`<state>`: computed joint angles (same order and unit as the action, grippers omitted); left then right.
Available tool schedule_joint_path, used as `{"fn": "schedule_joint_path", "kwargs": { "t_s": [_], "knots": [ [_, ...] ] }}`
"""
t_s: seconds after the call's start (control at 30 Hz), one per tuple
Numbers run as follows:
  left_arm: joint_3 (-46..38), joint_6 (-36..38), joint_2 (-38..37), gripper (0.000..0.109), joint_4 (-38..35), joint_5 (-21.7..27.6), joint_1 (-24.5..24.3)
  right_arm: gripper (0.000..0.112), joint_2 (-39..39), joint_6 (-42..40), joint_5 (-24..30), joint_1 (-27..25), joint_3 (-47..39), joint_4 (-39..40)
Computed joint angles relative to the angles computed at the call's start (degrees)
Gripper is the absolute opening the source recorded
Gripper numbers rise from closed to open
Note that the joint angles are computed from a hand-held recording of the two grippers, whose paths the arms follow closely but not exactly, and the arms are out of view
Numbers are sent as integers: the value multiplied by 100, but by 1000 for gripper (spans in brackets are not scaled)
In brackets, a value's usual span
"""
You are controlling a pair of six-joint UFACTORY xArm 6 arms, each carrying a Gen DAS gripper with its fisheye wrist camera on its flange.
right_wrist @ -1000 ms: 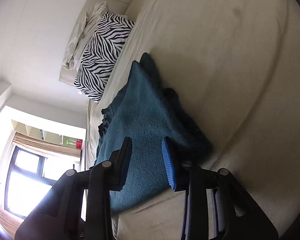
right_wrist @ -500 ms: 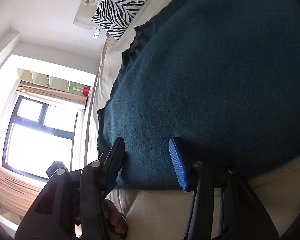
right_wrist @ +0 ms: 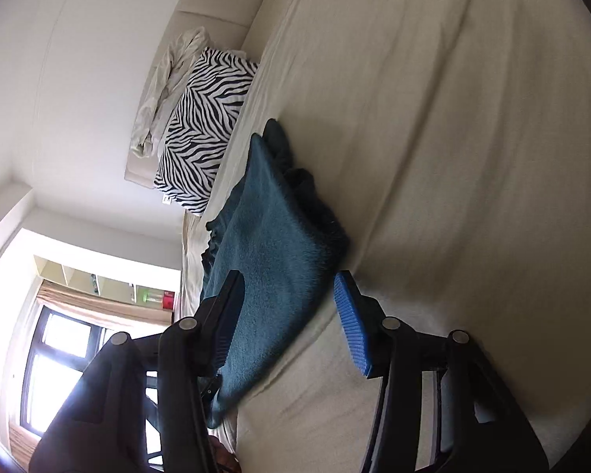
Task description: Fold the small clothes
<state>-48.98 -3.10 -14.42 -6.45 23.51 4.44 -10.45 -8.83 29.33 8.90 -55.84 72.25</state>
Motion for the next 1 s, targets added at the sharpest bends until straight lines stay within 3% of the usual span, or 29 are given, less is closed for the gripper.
{"fn": "schedule_joint_path", "kwargs": {
  "t_s": [0.17,0.27,0.43,0.57,0.8,0.9,1.0],
  "knots": [
    [-382,107,-9,68,-807,421,33,49,-317,39,147,-197,268,102],
    [-782,218,257,68,-899,591,-51,49,-36,64,220,-101,-20,252],
    [-1574,209,1014,68,-1012,993,-57,51,717,580,-200,394,-714,225],
    [-1796,79,1200,68,-1003,986,-54,51,978,849,-527,571,-944,232],
    [-1770,226,1341,68,-1008,879,-73,47,842,2804,-764,646,-724,-916],
    [-1728,90,1338,69,-813,807,-125,49,798,2754,-685,710,-726,-917],
    [-1774,91,1349,69,-855,887,-113,49,1035,1878,-861,760,-934,-57]
  ]
}}
